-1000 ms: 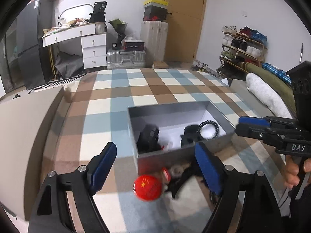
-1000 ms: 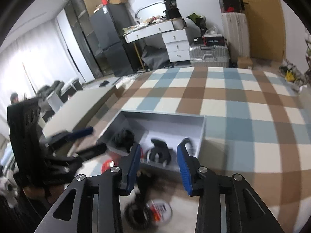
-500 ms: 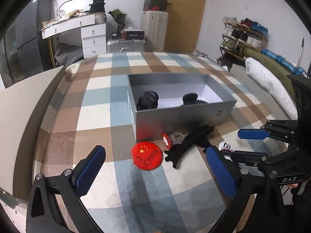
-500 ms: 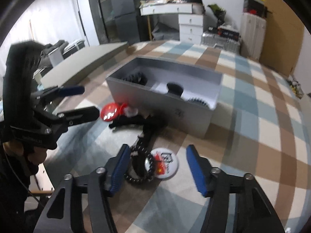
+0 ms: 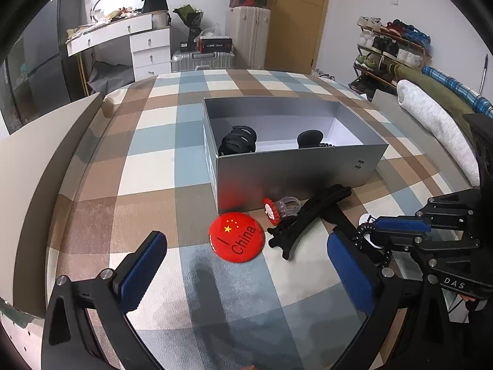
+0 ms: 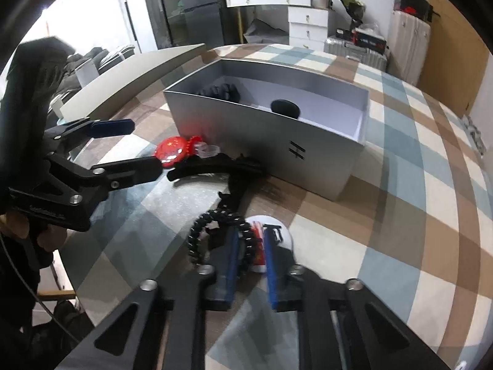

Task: Organize jewelry
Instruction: 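Grasp another black spiral hair tie with the right gripper, then grasp the red China badge with the left gripper while the right carries the hair tie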

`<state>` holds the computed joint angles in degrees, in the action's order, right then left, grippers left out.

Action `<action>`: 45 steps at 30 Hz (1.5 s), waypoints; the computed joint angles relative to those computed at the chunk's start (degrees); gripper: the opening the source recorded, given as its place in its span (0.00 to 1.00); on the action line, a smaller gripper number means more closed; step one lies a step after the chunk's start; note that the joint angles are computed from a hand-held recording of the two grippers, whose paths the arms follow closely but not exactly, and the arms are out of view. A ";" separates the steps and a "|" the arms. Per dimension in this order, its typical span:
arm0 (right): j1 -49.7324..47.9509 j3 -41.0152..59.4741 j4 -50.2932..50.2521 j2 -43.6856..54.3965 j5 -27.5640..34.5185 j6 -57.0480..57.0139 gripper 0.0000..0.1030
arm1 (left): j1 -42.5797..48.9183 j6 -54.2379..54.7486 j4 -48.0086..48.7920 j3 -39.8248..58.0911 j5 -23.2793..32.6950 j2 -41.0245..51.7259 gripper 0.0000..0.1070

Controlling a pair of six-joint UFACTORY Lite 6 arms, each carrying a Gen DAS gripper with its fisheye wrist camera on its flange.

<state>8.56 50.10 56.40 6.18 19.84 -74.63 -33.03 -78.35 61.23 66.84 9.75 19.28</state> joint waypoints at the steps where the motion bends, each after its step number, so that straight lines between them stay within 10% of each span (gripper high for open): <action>1: 0.08 -0.10 0.55 -0.14 0.24 -0.52 0.08 | -0.03 0.45 -0.47 -0.02 0.17 0.01 0.95; 14: -5.57 -0.29 15.63 -4.35 4.94 -11.48 0.08 | 1.06 14.05 -13.11 3.06 4.17 2.64 0.94; 21: -6.91 -0.07 16.17 -5.04 6.19 -11.48 0.08 | 1.27 23.66 -19.65 6.60 7.16 6.37 0.69; 41: -8.17 -0.60 16.59 -6.19 7.28 -12.14 0.08 | 1.22 28.15 -22.66 7.13 6.76 6.47 0.67; 45: -8.18 -0.52 16.28 -6.19 7.38 -11.73 0.08 | 1.38 29.53 -23.92 6.49 5.11 5.72 0.35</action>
<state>0.38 49.59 72.68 -0.01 27.23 -86.36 -31.65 -48.82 37.31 73.33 14.86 24.99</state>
